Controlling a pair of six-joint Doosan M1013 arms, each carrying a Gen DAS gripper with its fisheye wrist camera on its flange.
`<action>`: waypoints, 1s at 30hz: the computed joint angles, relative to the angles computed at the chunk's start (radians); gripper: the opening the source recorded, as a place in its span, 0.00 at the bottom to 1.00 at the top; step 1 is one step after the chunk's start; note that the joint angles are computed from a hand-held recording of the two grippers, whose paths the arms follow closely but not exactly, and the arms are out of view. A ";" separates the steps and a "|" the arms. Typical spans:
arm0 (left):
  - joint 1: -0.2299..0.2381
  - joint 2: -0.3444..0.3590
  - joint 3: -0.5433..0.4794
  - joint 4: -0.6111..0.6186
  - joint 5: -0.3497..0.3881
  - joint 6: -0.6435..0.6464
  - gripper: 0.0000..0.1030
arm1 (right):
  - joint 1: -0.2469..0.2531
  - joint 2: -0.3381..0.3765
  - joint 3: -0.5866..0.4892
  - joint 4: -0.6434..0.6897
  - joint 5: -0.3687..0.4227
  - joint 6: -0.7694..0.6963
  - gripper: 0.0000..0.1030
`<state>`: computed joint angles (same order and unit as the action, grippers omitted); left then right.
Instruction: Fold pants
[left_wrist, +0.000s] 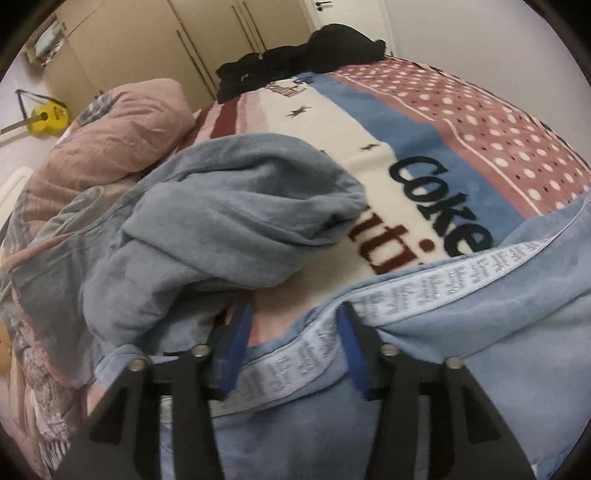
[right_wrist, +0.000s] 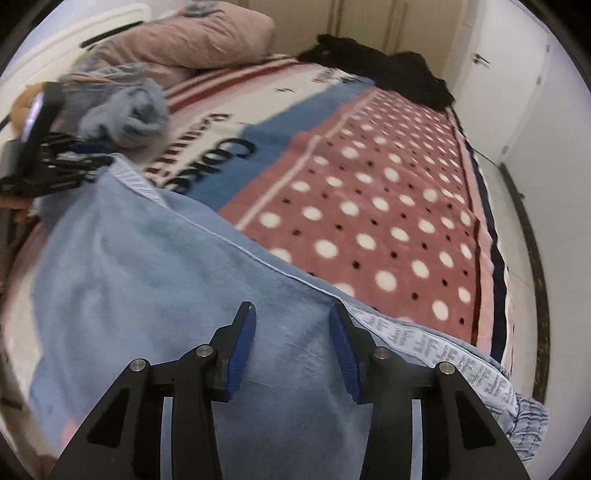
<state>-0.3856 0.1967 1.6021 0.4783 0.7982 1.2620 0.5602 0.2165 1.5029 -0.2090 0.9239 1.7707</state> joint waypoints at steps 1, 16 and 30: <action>0.004 -0.007 0.002 0.002 -0.005 -0.007 0.55 | -0.002 0.003 0.003 -0.005 -0.006 0.023 0.35; 0.173 -0.178 0.117 -0.296 -0.017 -0.054 0.78 | 0.035 -0.094 0.083 -0.003 -0.146 0.167 0.52; 0.163 -0.038 0.033 -0.027 0.125 -0.118 0.79 | 0.093 -0.122 0.125 0.022 -0.205 0.166 0.53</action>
